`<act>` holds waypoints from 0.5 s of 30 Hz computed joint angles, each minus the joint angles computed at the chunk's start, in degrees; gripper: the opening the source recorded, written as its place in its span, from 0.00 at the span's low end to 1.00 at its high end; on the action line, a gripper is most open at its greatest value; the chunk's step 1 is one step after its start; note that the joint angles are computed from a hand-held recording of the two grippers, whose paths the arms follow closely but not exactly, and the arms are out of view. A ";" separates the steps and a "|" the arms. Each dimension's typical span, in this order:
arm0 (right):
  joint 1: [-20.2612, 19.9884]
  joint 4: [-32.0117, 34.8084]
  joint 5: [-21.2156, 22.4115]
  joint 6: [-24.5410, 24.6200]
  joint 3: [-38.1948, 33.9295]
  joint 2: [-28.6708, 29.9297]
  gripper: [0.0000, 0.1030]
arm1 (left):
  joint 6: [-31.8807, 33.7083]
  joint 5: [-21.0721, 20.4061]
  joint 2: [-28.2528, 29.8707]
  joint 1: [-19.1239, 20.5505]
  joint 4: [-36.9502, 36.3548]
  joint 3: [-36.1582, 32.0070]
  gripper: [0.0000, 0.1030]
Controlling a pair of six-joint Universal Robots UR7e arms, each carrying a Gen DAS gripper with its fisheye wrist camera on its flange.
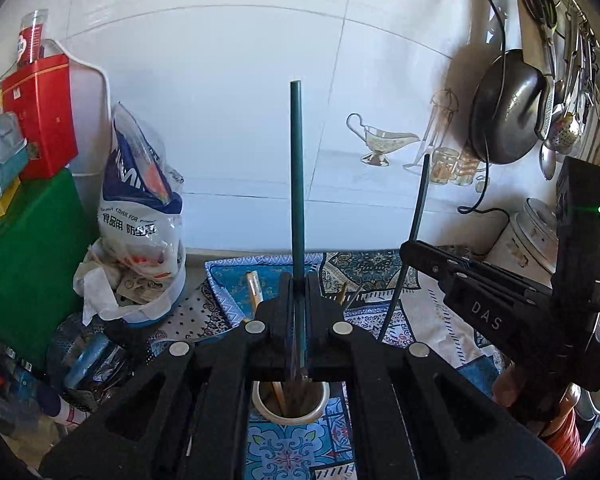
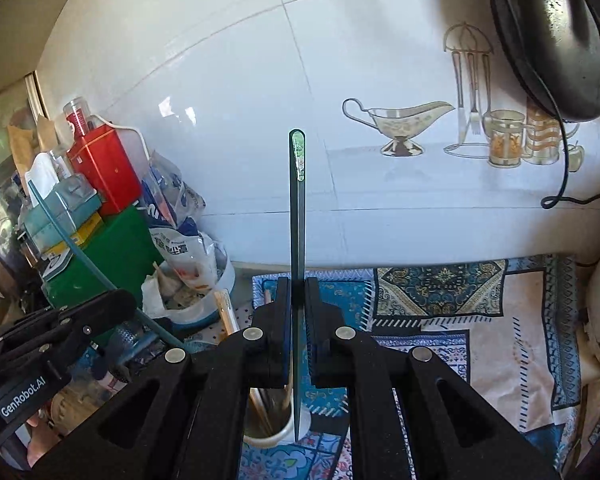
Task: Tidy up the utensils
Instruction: 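Lower the green chopstick into the white cup and open the right gripper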
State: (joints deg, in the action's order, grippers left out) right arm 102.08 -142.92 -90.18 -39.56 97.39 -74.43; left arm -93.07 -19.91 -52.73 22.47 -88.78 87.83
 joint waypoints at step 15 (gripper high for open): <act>-0.16 -7.12 -7.10 0.80 7.07 3.22 0.06 | 14.69 -9.34 -2.55 4.75 -25.66 12.88 0.03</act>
